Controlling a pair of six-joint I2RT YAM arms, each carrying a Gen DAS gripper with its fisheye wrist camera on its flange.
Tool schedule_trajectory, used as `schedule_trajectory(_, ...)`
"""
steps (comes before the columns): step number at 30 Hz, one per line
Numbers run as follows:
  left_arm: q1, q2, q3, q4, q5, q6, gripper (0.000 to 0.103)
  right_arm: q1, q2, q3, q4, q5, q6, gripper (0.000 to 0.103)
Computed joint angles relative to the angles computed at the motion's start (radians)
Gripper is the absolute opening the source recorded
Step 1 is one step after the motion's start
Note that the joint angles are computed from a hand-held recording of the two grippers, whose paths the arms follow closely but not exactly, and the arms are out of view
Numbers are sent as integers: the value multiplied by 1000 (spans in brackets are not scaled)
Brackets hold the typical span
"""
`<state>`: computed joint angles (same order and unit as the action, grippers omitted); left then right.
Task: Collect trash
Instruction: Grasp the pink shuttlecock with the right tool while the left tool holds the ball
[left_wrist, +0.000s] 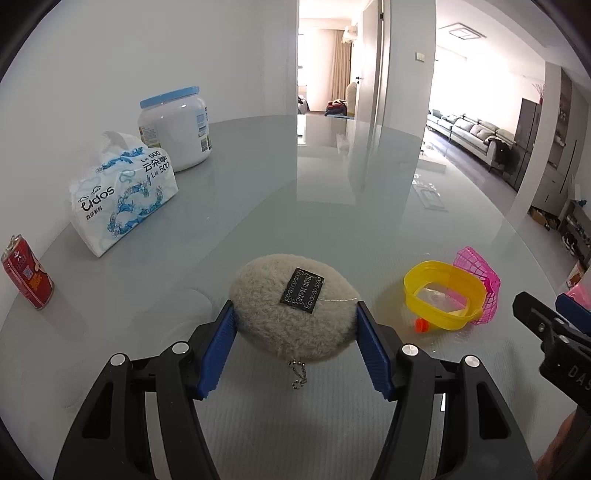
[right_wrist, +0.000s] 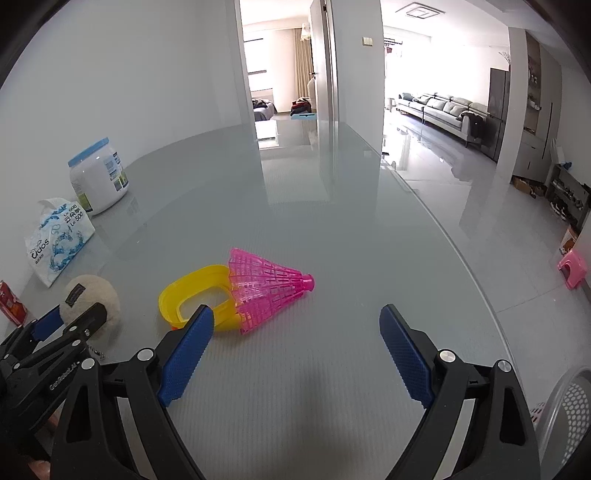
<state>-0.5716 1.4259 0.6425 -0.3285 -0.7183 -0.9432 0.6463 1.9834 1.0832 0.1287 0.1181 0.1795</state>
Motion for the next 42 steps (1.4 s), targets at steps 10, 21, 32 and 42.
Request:
schedule_trajectory(10, 31, -9, -13, 26, 40, 15, 62, 19, 112, 150, -117, 82, 7, 87)
schedule_trajectory(21, 41, -9, -25, 48, 47, 36, 62, -22, 120, 166, -143, 130, 81, 87)
schedule_trajectory(32, 42, -3, -23, 50, 50, 37, 62, -42, 147, 201, -142, 80, 10, 87)
schedule_trajectory(42, 37, -1, -19, 44, 49, 32, 62, -19, 267, 393, -259, 121, -25, 71)
